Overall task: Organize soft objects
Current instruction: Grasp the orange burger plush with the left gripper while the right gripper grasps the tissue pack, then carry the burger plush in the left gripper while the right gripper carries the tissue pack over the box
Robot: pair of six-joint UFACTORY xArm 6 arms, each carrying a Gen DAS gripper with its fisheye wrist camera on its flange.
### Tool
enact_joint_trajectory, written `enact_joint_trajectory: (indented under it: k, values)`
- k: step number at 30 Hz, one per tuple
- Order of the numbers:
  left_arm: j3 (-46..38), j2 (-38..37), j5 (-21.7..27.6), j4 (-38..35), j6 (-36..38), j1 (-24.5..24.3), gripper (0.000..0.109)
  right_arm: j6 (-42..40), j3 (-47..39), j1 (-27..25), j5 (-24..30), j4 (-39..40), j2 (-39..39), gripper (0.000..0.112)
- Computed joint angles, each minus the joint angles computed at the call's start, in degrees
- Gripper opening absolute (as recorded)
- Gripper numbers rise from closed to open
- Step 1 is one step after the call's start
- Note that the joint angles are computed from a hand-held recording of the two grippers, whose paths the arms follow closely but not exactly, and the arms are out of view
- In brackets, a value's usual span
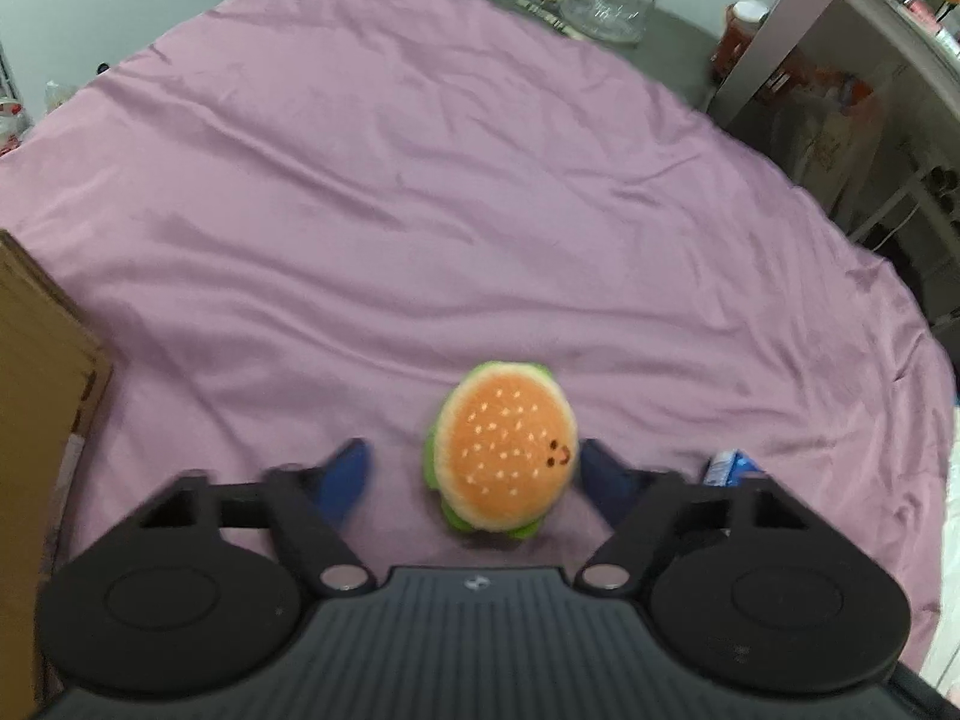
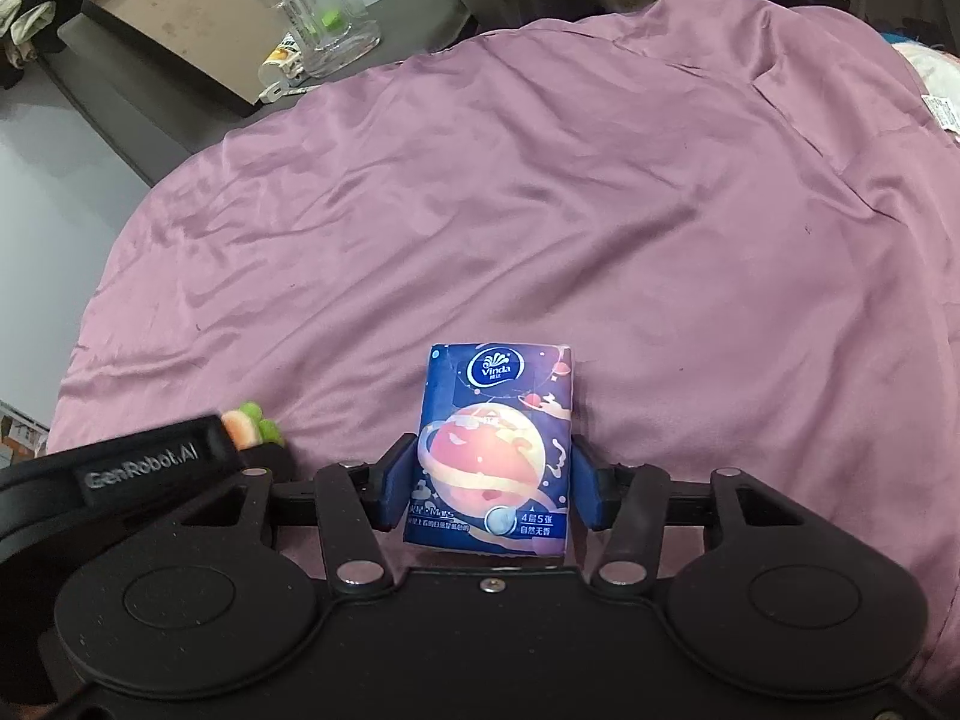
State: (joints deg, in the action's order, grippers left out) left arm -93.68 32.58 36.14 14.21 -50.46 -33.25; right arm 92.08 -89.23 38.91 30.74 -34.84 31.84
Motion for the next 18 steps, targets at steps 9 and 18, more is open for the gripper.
enact_joint_trajectory:
  k: [9, 18]
  values:
    - [4.67, -4.83, -1.53, 0.85, 1.33, -0.07, 0.041, 0.09, 2.96, 0.10, -3.06, 1.79, -2.50, 0.051]
    - [13.40, -13.32, -4.00, 4.92, -1.29, 0.11, 0.041, 4.24, 4.65, 1.51, -0.66, -5.14, -6.21, 0.051]
